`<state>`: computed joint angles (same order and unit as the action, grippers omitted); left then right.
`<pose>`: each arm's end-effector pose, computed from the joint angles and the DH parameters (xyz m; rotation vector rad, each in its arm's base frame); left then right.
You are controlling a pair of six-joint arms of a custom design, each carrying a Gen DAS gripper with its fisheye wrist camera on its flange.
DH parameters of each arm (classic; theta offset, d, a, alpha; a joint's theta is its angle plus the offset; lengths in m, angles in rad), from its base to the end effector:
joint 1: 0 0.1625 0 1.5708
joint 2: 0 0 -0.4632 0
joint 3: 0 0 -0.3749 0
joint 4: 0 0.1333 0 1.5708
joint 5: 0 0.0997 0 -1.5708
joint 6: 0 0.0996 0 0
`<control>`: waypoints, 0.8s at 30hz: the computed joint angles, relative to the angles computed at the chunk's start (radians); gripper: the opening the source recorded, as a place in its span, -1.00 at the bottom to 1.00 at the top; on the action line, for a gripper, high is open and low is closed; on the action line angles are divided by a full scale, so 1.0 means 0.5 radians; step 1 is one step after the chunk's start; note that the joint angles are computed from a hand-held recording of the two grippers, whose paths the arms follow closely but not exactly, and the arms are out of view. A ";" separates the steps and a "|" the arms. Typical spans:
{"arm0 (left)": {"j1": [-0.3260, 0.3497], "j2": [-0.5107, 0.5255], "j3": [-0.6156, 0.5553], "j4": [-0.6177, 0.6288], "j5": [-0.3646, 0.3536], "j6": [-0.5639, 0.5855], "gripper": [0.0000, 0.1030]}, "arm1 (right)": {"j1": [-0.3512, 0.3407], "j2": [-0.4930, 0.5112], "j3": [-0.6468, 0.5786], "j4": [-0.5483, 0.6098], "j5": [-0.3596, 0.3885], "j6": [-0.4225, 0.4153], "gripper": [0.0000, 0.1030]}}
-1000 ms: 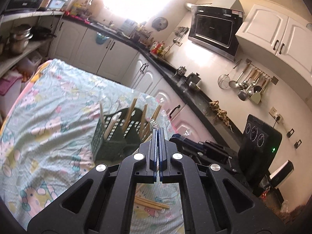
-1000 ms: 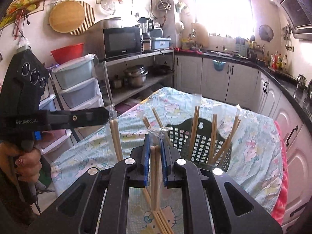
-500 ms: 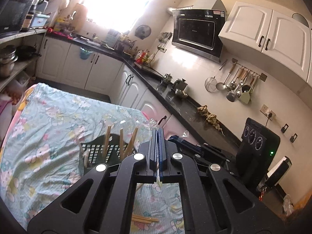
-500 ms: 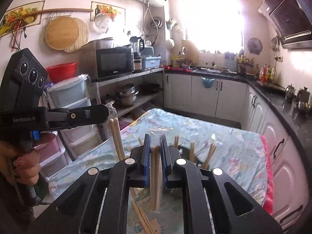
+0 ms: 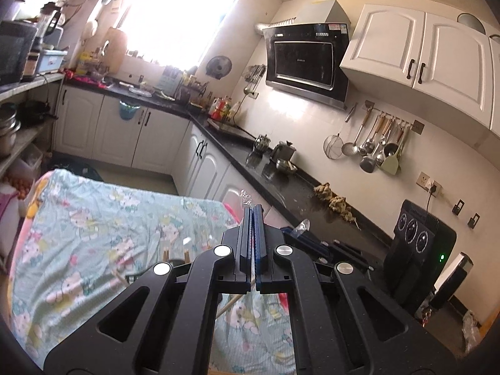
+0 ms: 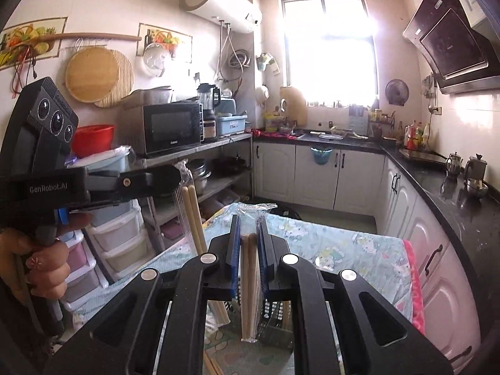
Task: Organize utensils
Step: 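Lift the chopsticks with both grippers and carry them above the caddy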
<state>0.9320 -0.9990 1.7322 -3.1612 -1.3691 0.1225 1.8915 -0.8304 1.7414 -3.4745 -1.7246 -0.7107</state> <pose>-0.2754 -0.6279 0.3126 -0.9242 -2.6595 1.3152 0.3261 -0.6073 0.2379 1.1454 -2.2327 1.2947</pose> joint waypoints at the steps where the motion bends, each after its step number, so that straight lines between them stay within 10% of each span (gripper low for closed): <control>1: -0.003 0.008 -0.019 0.004 0.006 0.008 -1.00 | 0.000 0.002 -0.009 -0.002 0.001 -0.002 -0.80; 24: 0.146 0.195 -0.263 -0.053 0.081 -0.010 -1.00 | -0.053 0.167 -0.316 0.039 0.078 -0.002 -0.80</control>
<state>1.0049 -0.9013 1.6006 -3.1875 -1.3288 0.1177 1.8649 -0.7472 1.5836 -3.4550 -1.6854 -0.7116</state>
